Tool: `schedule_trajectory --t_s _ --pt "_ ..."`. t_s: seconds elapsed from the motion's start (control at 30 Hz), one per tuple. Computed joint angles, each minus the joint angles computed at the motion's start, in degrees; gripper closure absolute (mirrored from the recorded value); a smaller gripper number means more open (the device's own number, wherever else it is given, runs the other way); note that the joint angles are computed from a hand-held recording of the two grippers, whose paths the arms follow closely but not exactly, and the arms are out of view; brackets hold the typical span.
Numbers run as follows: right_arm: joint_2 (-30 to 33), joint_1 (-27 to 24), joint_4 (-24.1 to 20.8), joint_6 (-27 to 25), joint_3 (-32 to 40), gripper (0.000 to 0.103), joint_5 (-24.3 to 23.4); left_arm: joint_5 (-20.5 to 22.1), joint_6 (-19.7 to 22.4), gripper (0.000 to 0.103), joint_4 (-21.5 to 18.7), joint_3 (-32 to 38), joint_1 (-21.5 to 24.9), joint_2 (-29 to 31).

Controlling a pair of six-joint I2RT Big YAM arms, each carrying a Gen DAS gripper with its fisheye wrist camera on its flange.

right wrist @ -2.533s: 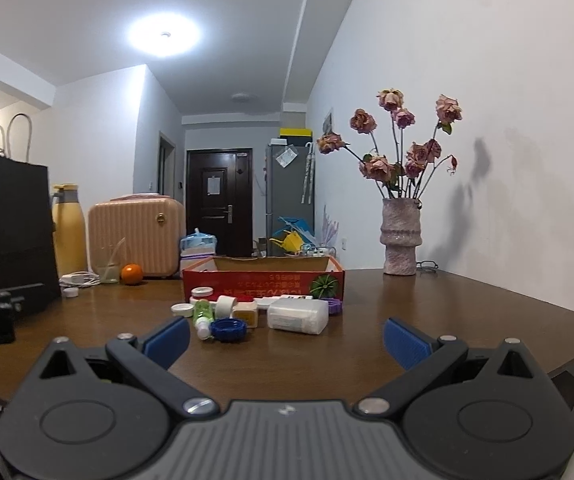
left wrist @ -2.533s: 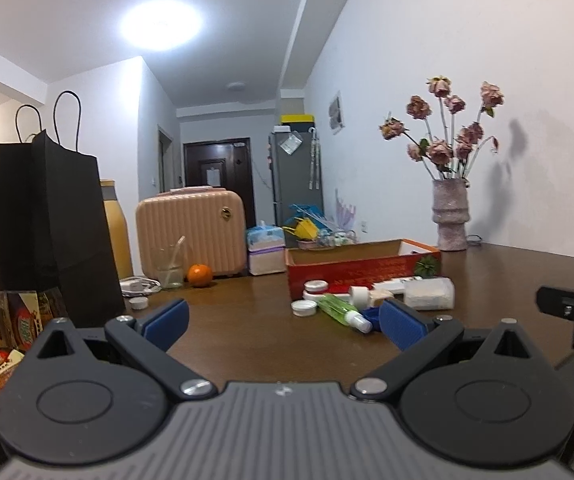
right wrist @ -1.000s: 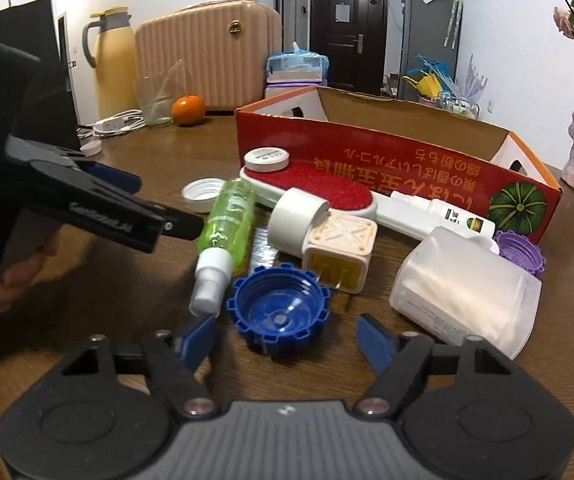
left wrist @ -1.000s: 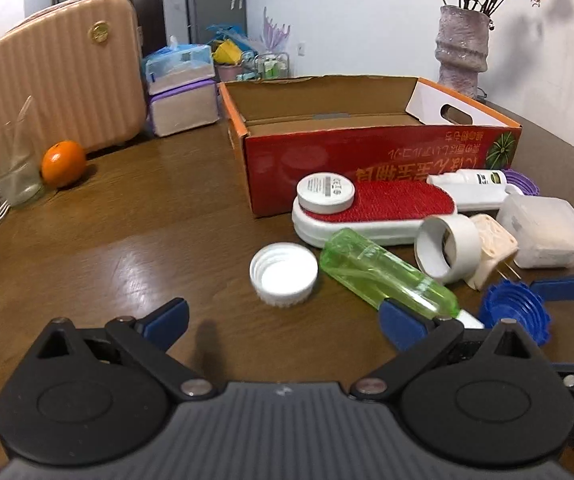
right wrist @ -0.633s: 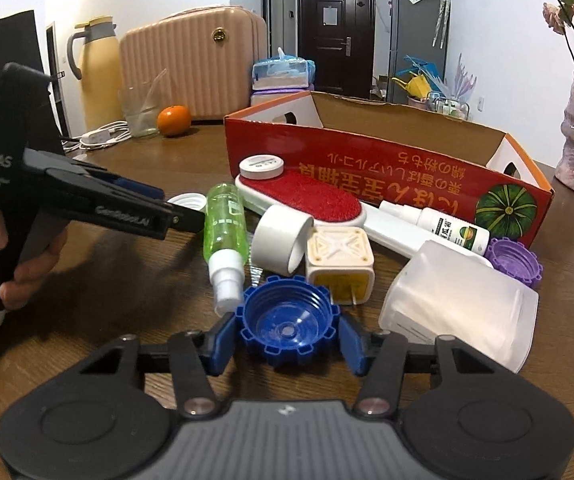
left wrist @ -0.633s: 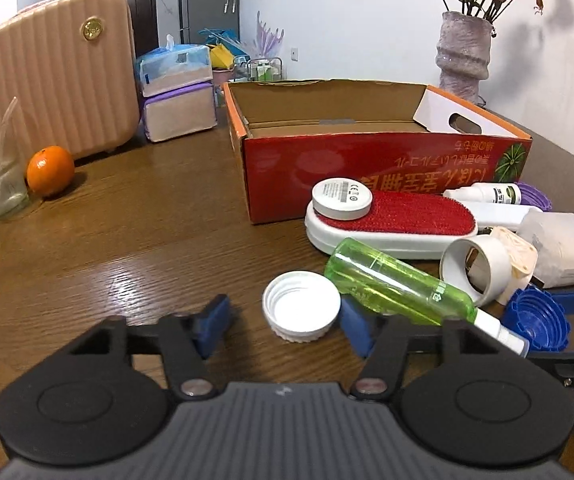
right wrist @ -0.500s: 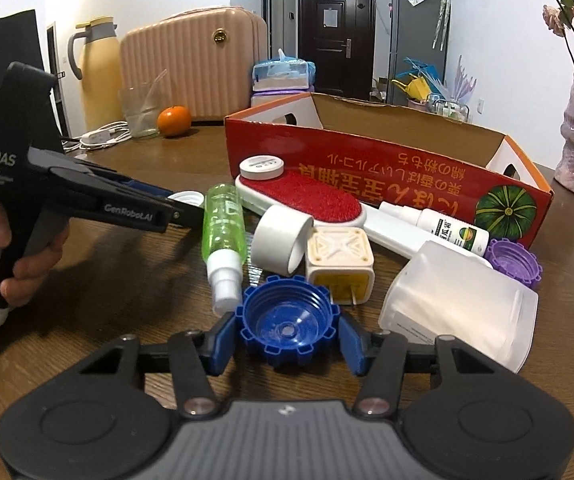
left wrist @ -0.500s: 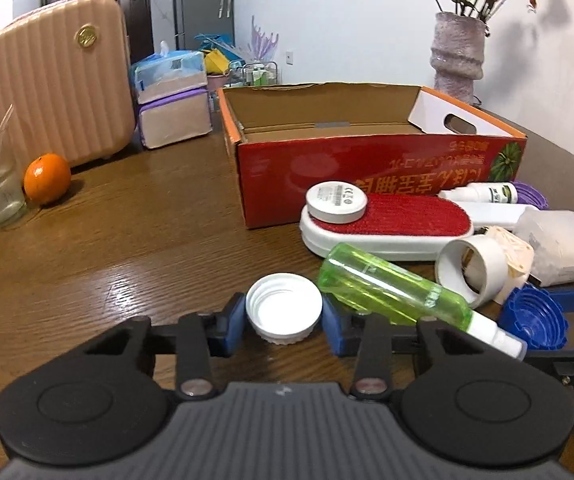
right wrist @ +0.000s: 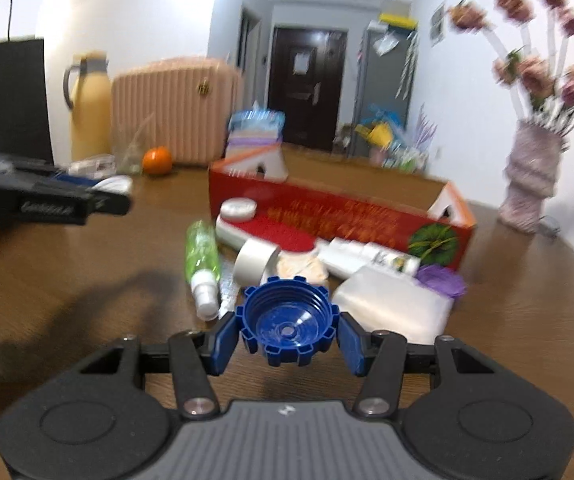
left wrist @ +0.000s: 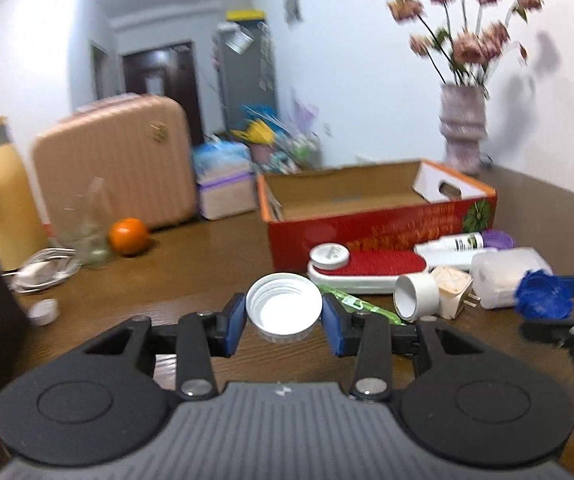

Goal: Organize rigid objects
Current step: 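Lift both caps and carry them over the cardboard box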

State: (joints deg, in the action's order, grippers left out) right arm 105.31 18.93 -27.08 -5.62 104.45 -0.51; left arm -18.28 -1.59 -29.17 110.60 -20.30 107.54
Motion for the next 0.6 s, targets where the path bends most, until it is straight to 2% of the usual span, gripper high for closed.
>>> schedule_trajectory --t_s 0.1,0.2,0.33,0.4,0.47,0.6 --pt "-5.56 0.13 5.02 1.33 -6.89 0.050 1.91 -3.61 -1.31 0.062 6.10 -8.25 -2.07 -6.17" --pt "-11.42 0.77 12.02 1.83 -14.40 0.050 4.20 -6.86 -1.04 0.062 13.25 -15.85 -4.48 -11.71" --pt "-19.19 2.64 27.99 1.94 -26.68 0.050 8.51 -14.08 -3.81 0.062 23.57 -26.36 -8.89 -18.75" --pt "-22.10 3.92 33.16 1.71 -31.00 0.050 11.49 -17.97 -3.92 0.061 27.54 -29.74 -10.85 -20.81" --pt "-24.25 4.70 35.02 2.18 -33.49 0.050 12.72 -20.63 -3.54 0.061 29.07 -31.92 -12.45 -22.52" --pt "-26.89 5.51 34.70 2.49 -35.35 0.050 13.17 -20.87 -1.67 0.061 29.73 -34.12 -13.90 -24.64"
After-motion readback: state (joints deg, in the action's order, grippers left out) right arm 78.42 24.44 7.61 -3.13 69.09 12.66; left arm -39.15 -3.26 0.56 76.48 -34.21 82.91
